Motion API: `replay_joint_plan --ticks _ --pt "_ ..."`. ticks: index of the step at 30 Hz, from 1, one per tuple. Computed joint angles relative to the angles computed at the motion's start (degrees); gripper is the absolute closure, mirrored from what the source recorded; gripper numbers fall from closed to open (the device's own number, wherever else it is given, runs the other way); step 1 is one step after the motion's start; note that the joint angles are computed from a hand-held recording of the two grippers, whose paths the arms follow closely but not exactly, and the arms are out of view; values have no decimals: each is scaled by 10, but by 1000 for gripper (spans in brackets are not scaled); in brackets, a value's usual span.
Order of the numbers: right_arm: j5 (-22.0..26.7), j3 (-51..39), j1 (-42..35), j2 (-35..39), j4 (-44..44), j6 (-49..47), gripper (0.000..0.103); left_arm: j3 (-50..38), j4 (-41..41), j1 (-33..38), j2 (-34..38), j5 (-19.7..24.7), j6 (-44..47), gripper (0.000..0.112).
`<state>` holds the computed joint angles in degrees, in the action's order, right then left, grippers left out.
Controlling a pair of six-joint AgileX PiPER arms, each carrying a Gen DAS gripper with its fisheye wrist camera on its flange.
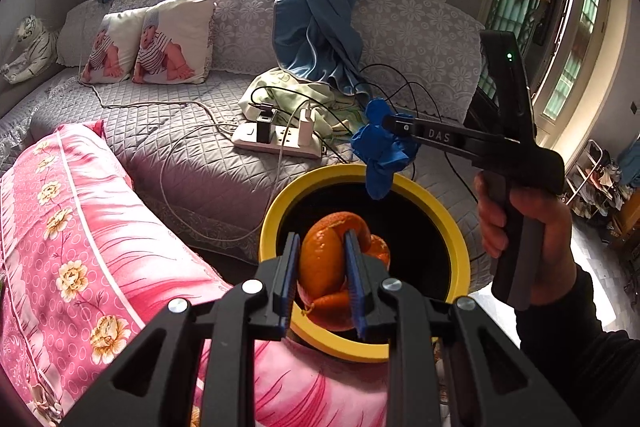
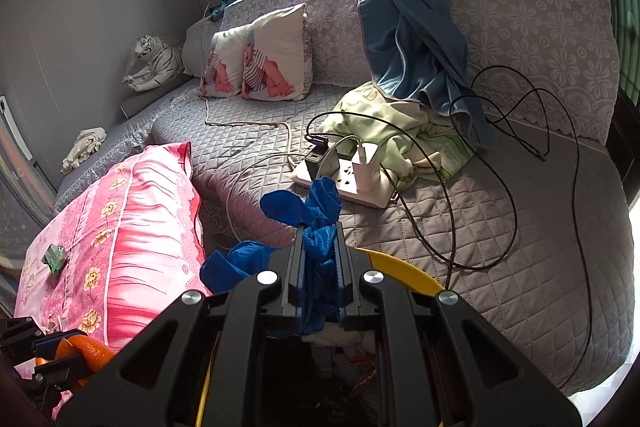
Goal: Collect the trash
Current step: 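Open both tools to drop the orange peel and glove into the bin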
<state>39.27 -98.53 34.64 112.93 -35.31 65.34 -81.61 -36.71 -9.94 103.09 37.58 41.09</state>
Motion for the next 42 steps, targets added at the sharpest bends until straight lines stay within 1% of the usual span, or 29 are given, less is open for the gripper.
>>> replay_joint_plan --ticks 10,17,23,26,36,38,39,40,41,42 --pt "-9 61 -16 -24 -19 35 93 -20 27 -34 25 -9 -20 91" --pt "0 76 -17 -24 -35 52 93 -27 49 -53 34 -25 -37 91" --pt "3 83 -23 -21 -33 58 93 -49 58 -62 56 -23 -51 91" --pt "4 84 -25 -20 -27 54 93 -73 56 -63 75 -6 -56 91" --pt "18 70 -30 -4 -3 39 91 -113 70 -68 114 25 -93 90" --pt "21 69 -32 -4 -2 40 90 -113 72 -68 115 25 -102 85" --pt "21 70 -34 -4 2 39 88 -113 68 -66 115 25 -101 78" --pt "21 70 -36 -4 8 36 81 -111 69 -65 114 23 -106 63" --pt "20 71 -38 -5 11 36 68 -108 69 -63 110 17 -113 54" --pt "16 76 -39 -8 9 42 63 -101 63 -59 106 8 -113 46"
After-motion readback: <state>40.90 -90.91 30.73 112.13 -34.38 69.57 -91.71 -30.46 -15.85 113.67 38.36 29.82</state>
